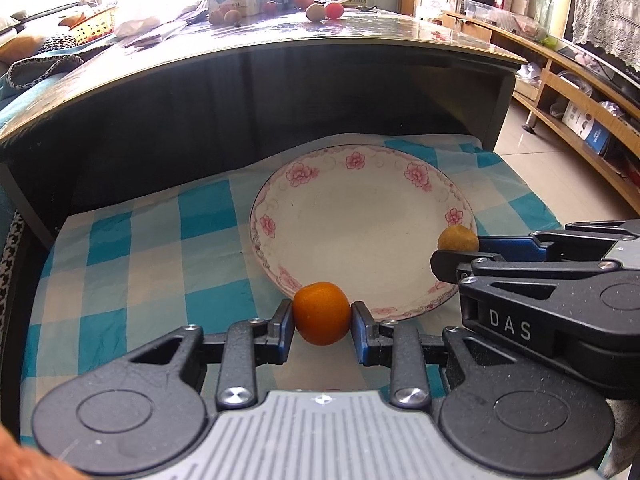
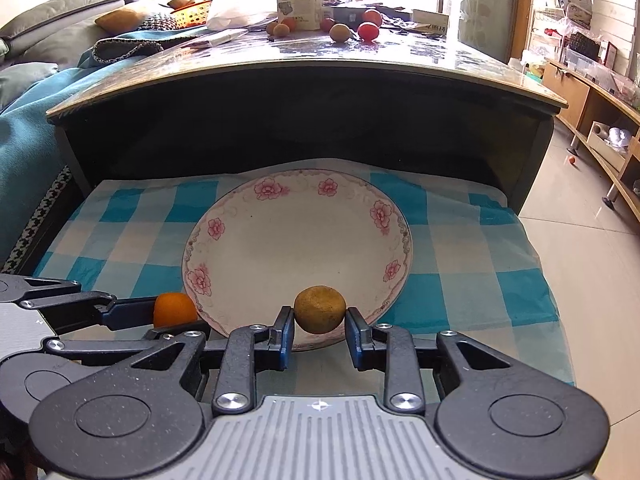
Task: Organize fruits
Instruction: 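Carry both fruits to the white bowl and release them inside, then withdraw both tools from the bowl back toward the remaining fruits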
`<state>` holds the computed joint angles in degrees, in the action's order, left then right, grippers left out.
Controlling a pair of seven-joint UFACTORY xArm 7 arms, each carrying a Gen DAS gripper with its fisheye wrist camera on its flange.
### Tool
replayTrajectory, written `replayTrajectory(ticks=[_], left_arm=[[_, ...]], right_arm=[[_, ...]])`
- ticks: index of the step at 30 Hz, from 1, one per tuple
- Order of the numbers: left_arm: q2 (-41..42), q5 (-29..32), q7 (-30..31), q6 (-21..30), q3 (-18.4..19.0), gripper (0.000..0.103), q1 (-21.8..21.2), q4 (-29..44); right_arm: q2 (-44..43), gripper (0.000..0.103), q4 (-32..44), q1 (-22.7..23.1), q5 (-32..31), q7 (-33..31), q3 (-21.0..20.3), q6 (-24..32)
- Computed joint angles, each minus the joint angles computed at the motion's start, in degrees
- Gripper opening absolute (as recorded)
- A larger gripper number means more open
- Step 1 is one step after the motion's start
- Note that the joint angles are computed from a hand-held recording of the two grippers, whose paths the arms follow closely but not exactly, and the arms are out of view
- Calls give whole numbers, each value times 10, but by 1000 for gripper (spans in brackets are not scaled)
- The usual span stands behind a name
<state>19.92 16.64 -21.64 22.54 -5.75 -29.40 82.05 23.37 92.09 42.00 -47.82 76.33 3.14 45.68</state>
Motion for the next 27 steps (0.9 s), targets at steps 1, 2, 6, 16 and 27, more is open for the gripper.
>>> replayTrajectory(ticks=[1,2,6,16,27], left_arm=[[3,5,-4,0,3,39,-3,3],[7,11,-8,1,7,39,-6,7],[19,19,-15,-4,13,39,-9,17],[41,27,-26,-17,24,40,-17,38],[36,16,-28,-11,22,45,-11,35]], right_arm=[[-1,23,0,0,-2,3,-1,0],[-1,23,0,0,-3,6,-2,-1],[0,23,-2,-4,-2,10,-2,-7],[16,25,8,-10,14,1,-10,-21],[17,28,7,-8,8,12,-17,-27]])
